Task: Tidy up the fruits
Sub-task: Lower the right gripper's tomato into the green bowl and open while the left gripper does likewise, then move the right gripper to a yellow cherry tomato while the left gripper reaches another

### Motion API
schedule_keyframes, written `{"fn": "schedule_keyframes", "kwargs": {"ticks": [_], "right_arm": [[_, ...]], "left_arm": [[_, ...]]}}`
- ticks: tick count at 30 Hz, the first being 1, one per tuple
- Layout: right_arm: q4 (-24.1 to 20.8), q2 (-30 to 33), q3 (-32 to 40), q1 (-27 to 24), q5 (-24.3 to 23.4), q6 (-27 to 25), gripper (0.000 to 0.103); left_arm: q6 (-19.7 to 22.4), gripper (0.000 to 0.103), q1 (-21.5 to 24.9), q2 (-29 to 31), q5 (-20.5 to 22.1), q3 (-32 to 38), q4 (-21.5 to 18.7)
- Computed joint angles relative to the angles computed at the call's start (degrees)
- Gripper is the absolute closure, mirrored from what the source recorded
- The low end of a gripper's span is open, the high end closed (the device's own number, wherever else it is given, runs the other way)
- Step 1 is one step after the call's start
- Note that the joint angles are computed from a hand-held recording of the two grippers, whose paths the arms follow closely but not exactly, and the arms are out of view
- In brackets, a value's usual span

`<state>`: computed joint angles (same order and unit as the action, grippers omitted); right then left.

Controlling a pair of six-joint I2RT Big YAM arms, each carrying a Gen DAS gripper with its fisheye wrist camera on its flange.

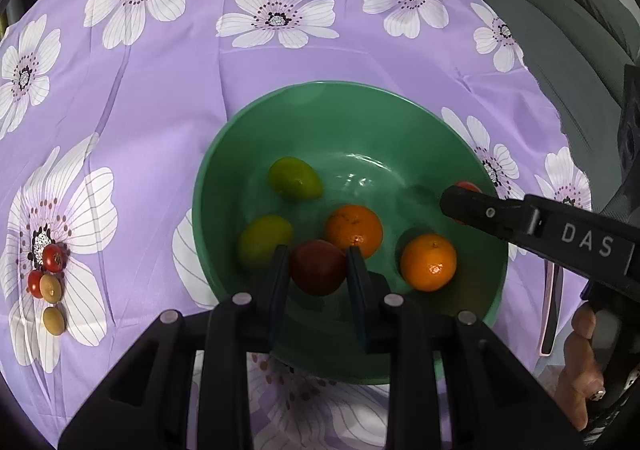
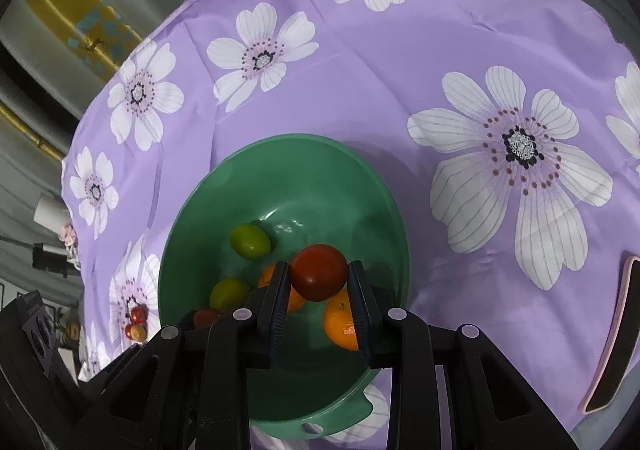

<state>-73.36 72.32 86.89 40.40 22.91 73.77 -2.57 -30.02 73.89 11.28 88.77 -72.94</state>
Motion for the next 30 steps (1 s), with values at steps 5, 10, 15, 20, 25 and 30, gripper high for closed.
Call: {"fn": "schedule_keyframes", "kwargs": {"ticks": [5,10,15,20,25,30], "right_arm": [[-0.4,0.3,0.2,-0.1,-0.4,-0.2,0.072],[-0.6,0.4,0.1,-0.4,-0.6,0.2,0.072],[-0.6,0.4,0.1,-0.3,-0.6,0.3,0.072],[0.0,0.1,-0.2,-0.3,-0.5,0.4,0.072],[2.2,-1.2,-1.4,-0.3,-0.2,0.5,0.063],[2.4,-1.4,-1.1,0.5,1.8,0.5,0.055]], "left_arm": [[-0.1,0.075,-0.1,0.3,-0.2,0.2,-0.1],[-0.1,0.075,-0.3,0.4,-0.4,0.2,0.0],[-0.1,0.074,-0.3,0.4,-0.4,0.1,0.0],[-0.1,0.074,-0.1,0.8,0.1,0.5,-0.3],[0.3,0.06,0.3,0.4,0.7,0.7,-0.4],[0.1,0.055,1.1,-0.7,1.6,0.9,-0.3]]}}
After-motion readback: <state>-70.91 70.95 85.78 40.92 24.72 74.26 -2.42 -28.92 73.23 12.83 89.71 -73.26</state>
